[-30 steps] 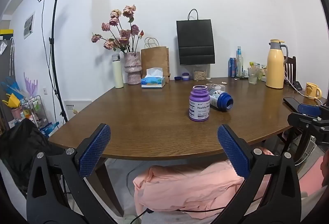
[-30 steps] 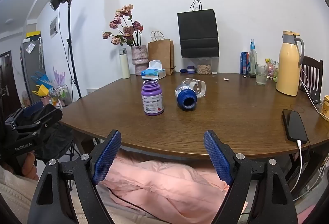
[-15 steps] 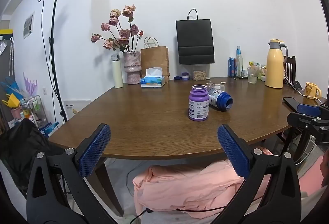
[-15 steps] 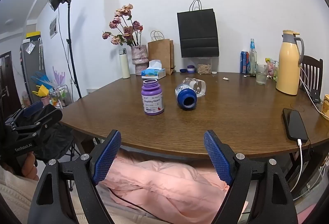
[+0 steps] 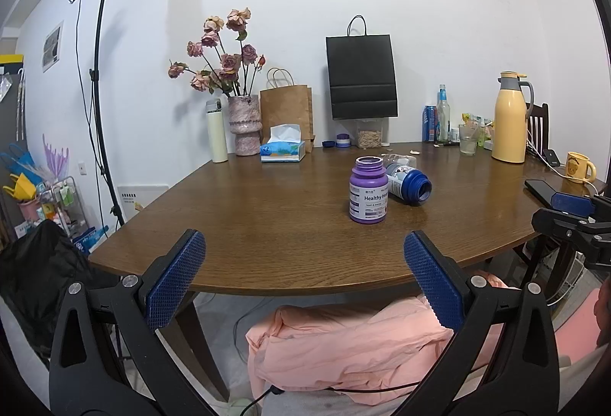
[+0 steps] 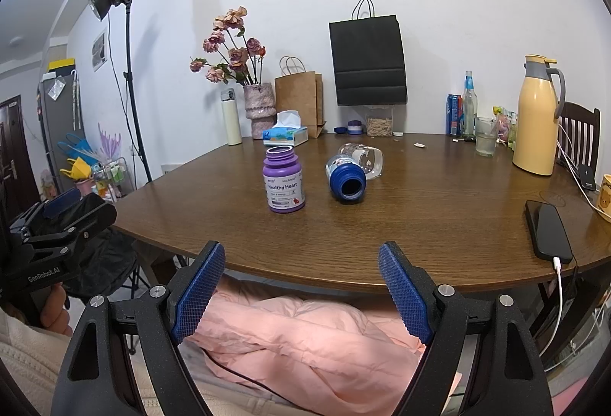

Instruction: Flip cup upright

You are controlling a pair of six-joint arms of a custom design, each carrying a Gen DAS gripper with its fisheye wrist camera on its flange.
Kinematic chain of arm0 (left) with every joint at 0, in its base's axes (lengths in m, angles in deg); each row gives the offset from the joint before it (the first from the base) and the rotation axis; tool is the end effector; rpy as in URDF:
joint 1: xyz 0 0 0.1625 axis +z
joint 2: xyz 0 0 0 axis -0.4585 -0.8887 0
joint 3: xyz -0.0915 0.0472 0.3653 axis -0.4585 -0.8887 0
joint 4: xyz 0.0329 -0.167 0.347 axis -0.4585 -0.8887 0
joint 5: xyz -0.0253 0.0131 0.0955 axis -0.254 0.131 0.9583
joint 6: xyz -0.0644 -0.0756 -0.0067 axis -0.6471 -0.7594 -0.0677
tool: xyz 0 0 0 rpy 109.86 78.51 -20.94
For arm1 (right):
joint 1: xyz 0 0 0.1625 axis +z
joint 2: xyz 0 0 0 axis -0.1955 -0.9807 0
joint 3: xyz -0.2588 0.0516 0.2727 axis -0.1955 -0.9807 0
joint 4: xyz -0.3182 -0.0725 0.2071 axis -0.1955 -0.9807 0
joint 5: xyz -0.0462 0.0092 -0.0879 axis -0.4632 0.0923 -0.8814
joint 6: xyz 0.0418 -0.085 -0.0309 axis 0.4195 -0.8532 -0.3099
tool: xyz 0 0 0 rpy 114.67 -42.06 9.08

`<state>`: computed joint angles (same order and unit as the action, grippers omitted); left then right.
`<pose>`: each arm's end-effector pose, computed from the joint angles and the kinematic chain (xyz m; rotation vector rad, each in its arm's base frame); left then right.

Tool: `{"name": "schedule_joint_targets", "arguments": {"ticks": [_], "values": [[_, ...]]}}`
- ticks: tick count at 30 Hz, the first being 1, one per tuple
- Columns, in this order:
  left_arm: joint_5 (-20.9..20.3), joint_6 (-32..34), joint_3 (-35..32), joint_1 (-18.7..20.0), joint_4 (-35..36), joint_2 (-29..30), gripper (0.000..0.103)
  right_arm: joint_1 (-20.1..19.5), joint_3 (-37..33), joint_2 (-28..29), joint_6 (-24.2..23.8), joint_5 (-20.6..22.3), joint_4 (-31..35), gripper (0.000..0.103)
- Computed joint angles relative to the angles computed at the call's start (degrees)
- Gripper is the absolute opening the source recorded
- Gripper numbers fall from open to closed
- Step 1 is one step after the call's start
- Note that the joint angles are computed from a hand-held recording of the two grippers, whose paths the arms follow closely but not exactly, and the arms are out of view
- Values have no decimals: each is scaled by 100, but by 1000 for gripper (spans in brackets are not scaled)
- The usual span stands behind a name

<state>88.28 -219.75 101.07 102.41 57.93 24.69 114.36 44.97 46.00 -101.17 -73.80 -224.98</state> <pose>-0.0113 -0.6644 0.2077 0.9213 2.0203 -1.4092 0.2472 -0.6593 -0.0719 0.5415 -2.0770 1.4330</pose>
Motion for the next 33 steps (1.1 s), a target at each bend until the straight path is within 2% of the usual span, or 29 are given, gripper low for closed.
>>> {"name": "schedule_joint_targets", "arguments": {"ticks": [33], "values": [[-17,-1,5,-17,-61,52,103,-1,25,-17,13,1,-1,87]]}}
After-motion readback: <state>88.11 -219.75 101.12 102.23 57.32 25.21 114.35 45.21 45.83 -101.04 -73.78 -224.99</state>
